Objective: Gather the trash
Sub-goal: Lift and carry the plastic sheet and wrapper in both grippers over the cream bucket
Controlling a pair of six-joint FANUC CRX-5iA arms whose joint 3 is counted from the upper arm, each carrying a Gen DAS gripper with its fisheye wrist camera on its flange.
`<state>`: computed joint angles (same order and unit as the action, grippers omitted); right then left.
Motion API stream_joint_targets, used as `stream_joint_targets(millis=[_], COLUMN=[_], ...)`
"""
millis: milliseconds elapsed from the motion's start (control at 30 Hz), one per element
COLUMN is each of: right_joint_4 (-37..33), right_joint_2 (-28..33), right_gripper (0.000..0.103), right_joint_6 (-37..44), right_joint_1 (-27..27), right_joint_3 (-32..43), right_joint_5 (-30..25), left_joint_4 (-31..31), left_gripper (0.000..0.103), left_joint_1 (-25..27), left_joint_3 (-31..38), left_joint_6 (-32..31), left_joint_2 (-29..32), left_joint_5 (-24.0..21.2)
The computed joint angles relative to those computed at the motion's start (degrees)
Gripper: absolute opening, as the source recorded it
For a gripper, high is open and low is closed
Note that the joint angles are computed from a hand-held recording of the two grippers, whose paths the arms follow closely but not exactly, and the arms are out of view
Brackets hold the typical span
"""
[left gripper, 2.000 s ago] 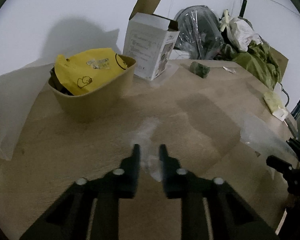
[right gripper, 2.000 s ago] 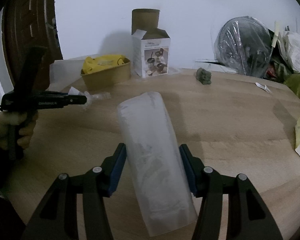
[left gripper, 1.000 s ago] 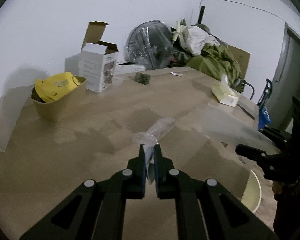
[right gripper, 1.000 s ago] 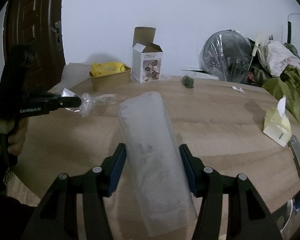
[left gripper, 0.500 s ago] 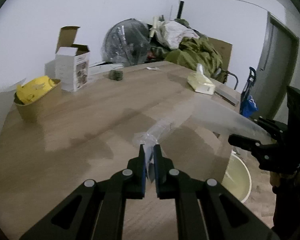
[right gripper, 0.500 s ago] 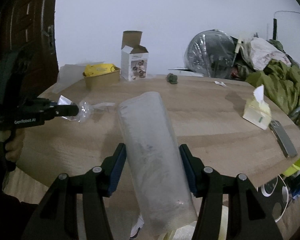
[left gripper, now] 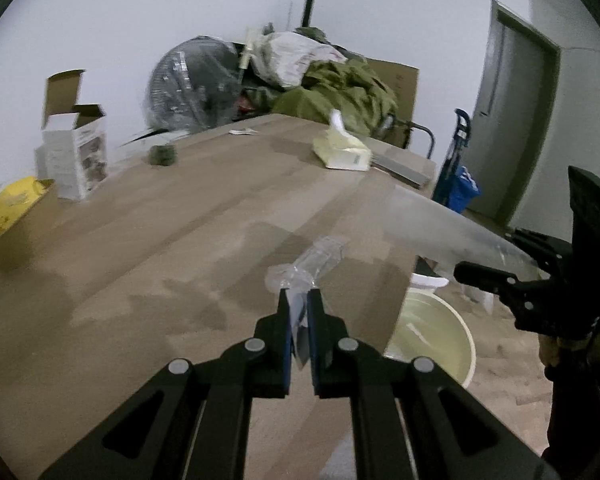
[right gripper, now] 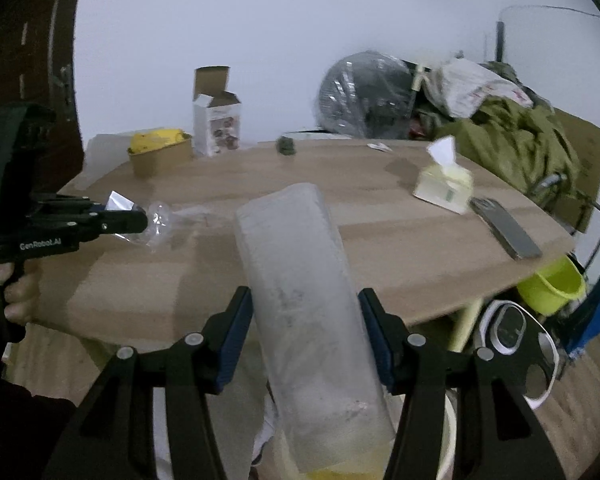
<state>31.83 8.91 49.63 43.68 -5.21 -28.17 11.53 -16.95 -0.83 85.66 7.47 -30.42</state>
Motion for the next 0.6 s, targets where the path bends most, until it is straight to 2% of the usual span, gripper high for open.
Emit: stream_joint_targets(millis=[267,433,600], right_joint_4=[7.95,11.06,11.82], right_joint_2=[-5.33,-7.81,-8.4], right_gripper=[0.052,0.052,0.052], right_joint_6=[-11.15,-16.17,-19.55], right_joint_1=[-1.47,-2.28,-2.99], right_joint_3=[-8.7,-12.76,-15.07], right_joint_5=[-0.83,-1.79,-3.59], left_joint_4=[3.29,0.76,4.06], left_gripper=[0.006,0.006,0.006], left_joint_1=[-2.74,-4.71,-6.07], left_joint_3=[2.87,6.09,7.69], left_joint_6=[-5.31,-5.33,-9.64], left_joint_2=[3.46,6.03,8.59], left_joint_5=[-0.67,-2.21,-3.03])
